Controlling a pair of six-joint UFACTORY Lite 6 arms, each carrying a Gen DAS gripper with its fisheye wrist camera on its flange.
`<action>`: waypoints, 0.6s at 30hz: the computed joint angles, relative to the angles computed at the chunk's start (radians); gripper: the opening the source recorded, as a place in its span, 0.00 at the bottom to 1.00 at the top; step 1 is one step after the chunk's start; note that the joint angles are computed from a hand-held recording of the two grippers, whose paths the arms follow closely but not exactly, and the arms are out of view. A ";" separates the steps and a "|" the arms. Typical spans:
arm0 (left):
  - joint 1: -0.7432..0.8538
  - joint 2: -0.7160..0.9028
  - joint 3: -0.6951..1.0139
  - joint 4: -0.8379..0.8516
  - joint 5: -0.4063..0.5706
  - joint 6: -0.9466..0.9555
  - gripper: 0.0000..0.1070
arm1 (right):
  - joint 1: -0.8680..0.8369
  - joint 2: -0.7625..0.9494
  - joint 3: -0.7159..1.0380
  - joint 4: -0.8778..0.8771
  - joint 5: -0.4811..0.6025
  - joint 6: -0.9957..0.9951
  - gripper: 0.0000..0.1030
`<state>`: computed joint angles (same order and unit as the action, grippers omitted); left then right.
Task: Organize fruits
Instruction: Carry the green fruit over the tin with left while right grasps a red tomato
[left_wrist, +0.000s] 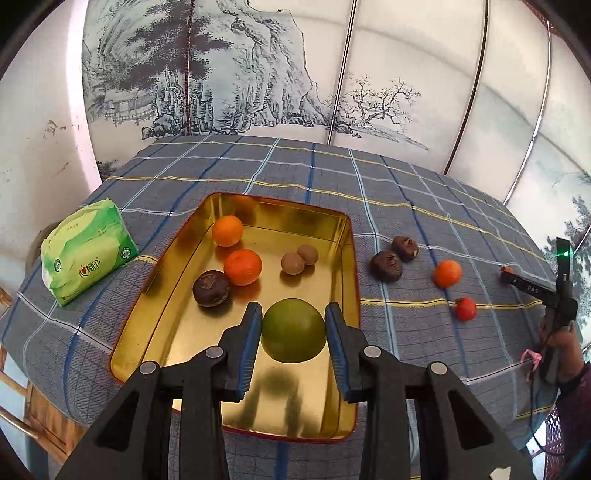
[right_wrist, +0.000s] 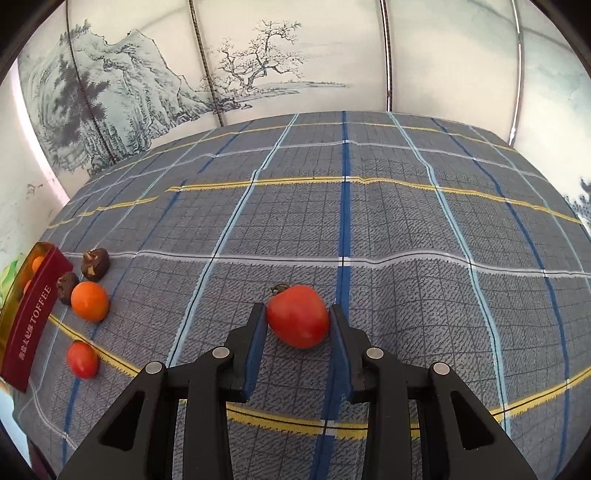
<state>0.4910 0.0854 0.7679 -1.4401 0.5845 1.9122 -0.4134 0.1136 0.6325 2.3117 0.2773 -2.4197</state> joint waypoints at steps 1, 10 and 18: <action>0.002 0.012 0.005 -0.015 0.002 0.021 0.21 | 0.004 0.000 0.000 0.021 -0.003 -0.019 0.34; 0.010 0.117 0.082 -0.027 -0.003 0.028 0.16 | 0.017 0.018 0.020 0.088 -0.020 -0.063 0.34; 0.036 0.100 0.071 -0.039 0.007 0.055 0.16 | 0.026 0.018 0.021 0.124 -0.029 -0.100 0.34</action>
